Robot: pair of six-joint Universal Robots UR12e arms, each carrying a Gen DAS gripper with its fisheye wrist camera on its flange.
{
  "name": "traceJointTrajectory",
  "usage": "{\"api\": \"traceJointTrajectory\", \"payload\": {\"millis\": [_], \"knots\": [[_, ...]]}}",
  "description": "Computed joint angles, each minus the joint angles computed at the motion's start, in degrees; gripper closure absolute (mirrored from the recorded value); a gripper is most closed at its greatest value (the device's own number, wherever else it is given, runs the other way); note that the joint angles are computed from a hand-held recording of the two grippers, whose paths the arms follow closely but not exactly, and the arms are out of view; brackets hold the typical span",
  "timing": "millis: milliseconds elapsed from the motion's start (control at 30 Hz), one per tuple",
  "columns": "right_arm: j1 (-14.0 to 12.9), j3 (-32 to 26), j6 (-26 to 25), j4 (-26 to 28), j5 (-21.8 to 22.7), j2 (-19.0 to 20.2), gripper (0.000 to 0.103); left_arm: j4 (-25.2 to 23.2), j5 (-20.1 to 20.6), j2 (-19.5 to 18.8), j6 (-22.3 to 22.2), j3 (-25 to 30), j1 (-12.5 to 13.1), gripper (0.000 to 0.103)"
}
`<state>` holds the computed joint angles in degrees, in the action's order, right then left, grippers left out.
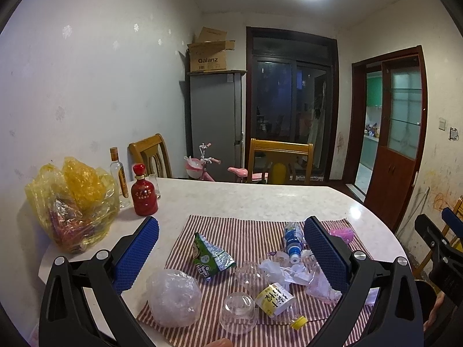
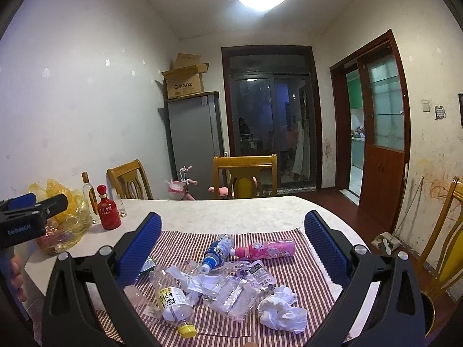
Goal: Collect trash
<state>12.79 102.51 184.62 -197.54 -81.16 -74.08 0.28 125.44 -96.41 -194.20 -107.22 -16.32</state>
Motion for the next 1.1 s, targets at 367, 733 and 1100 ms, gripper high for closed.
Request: {"api": "traceJointTrajectory", "payload": {"millis": [367,733,1100], "knots": [[0.4,0.1,-0.6,-0.4,-0.8,0.0,0.004,1.0,0.1,-0.1,0.6,0.0,-0.2,0.006],[0.4,0.1,-0.5,-0.4,-0.6,-0.1,0.004,0.9,0.1,-0.1,0.7,0.0,-0.3,0.006],[0.4,0.1,-0.5,-0.5,-0.7,-0.1,0.004,0.8,-0.2,-0.2,0.8,0.2,-0.2,0.006]]}}
